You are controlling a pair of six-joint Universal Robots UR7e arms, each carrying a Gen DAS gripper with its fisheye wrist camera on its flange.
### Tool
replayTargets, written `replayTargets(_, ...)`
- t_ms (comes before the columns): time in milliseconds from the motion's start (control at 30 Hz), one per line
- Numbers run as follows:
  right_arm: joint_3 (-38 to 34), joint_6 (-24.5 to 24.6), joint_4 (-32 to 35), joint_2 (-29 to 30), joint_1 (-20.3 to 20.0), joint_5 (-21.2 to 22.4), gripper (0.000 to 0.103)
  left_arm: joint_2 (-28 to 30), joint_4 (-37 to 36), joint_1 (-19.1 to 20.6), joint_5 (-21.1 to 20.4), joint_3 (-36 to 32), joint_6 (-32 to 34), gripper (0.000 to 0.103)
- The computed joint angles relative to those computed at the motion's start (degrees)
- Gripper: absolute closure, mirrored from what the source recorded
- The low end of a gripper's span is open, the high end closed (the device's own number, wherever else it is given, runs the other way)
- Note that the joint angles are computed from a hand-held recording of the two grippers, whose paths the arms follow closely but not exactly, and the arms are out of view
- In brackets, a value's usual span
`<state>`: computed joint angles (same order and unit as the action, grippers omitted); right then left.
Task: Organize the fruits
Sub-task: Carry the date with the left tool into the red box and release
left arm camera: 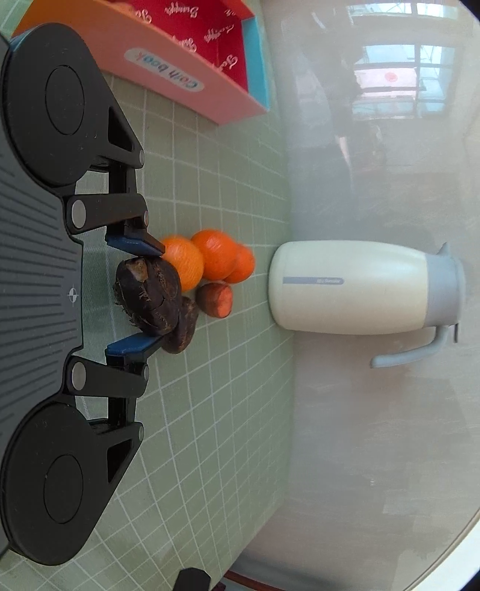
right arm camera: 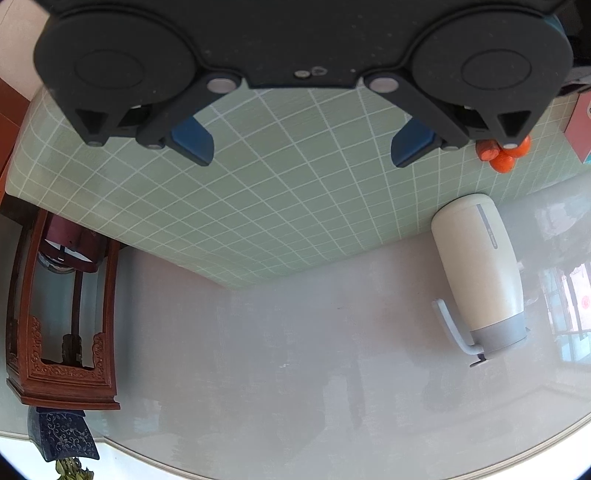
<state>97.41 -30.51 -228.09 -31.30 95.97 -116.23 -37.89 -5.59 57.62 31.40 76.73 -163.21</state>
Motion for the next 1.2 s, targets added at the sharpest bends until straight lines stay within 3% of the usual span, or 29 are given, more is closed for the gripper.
replayTargets(200,-0.5,-1.2,0.3,0.9,0.6,0.2,0.0,-5.8,-6.5,-0.7,-1.4,6.5,3.5,0.058)
replayTargets(433,-1.2,-2.2,1.1,2.0,1.6,0.7,0.0,-15.2,-20.0,-0.7,-5.5,16.8,13.3,0.058)
replayTargets(600,-1.7,-2.6,2.2,3.0,2.4,1.1,0.0,-21.4,-29.0,0.7,-9.4,22.6,20.7,0.058)
replayTargets(800,-2.8,-3.9,3.4,4.7,3.7,1.5,0.0,-25.9,-35.8,3.6,-12.9,26.1,24.7,0.058)
replayTargets(967,-3.7,-4.2,4.8,6.0,4.6,1.9,0.0,-27.5,-35.9,5.7,-15.3,26.2,23.3,0.058)
replayTargets(1200,-4.7,-5.7,5.4,7.3,5.8,2.5,0.0,-27.0,-27.8,7.4,-16.5,23.5,15.2,0.057)
